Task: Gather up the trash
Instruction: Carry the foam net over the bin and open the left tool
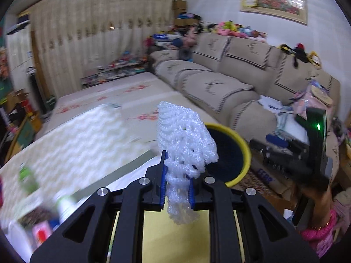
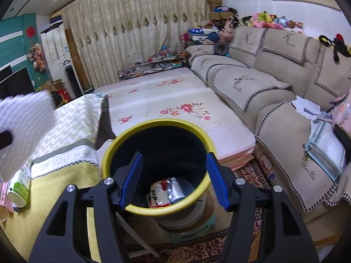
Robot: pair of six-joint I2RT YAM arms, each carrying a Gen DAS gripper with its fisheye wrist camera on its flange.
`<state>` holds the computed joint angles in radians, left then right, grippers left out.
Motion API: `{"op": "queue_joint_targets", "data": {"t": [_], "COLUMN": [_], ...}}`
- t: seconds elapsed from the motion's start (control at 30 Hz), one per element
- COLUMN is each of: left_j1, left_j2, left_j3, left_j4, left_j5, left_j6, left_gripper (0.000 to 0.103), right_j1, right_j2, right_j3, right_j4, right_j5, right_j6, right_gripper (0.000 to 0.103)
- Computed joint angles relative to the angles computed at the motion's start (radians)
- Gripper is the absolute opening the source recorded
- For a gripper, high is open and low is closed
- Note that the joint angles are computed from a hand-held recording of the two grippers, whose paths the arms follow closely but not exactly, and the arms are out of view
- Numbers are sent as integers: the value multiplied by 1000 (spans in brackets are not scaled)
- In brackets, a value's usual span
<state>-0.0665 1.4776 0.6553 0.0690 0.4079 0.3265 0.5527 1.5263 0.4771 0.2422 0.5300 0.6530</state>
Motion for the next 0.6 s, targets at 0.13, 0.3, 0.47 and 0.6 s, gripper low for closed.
{"op": "queue_joint_targets", "data": {"t": [0.13, 0.3, 0.47, 0.6], "left_j1": [-145, -246, -293, -310], "left_j2": [203, 414, 599, 659], "left_j3": [162, 359, 549, 599], "left_j4": [23, -23, -90, -87], "left_j5": [-56, -108, -137, -170], "left_j6": [-62, -108, -140, -161], "left_gripper": [16, 16, 22, 46], "right_j1": [-42, -82, -116, -133], "right_j2": [-13, 3, 27, 36], "right_j3": [-38, -70, -87, -99], "right_j4": [24, 66, 102, 118], "right_j5": [-23, -56, -83, -94], "right_j6": [-9, -18, -24, -27], "right_gripper": [57, 57, 57, 57]}}
